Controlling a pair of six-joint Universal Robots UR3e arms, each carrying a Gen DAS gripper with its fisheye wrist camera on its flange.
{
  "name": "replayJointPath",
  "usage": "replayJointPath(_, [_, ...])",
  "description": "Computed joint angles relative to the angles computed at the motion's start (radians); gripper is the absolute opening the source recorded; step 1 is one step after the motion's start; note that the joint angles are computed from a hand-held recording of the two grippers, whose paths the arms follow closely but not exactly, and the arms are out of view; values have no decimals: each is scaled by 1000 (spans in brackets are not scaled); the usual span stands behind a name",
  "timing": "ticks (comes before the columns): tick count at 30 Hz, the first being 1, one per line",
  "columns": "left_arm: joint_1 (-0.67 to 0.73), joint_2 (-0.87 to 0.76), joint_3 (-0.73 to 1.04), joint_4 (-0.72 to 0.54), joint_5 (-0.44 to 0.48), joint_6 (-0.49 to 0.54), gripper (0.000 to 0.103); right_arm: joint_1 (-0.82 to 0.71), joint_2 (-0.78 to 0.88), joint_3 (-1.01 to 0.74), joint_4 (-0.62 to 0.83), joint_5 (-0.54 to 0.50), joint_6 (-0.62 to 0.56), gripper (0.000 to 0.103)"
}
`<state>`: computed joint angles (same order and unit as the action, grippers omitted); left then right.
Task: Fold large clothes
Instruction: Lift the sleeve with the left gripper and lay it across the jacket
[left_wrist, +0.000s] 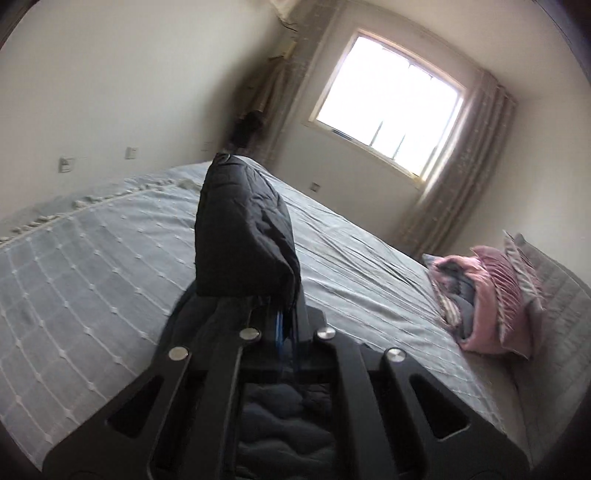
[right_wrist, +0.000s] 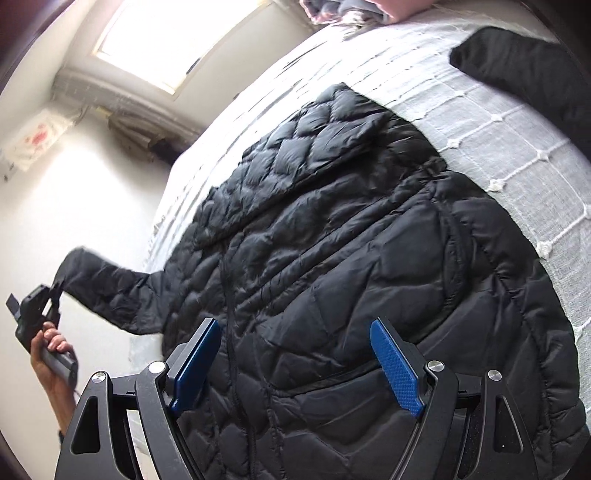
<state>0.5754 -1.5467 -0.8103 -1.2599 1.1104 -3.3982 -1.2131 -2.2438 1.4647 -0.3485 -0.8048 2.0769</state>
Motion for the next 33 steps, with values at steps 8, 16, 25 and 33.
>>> replayJointPath(8, [-642,-347,-40,218,389,-88,6,-143,48,-47,96,-22,-79,84])
replayJointPath(16, [-820,-658,195,-23,576,-29,27,-197,63,-82,69,-39,-109,84])
replayJointPath(25, [-699,-356,-55,-11,408,45,55,-217,71,-96,103,-35,-167,84])
replayJointPath(33, [-421,210,-533,-58,444,160,75,-309,55,-126,165,-37,-232,84])
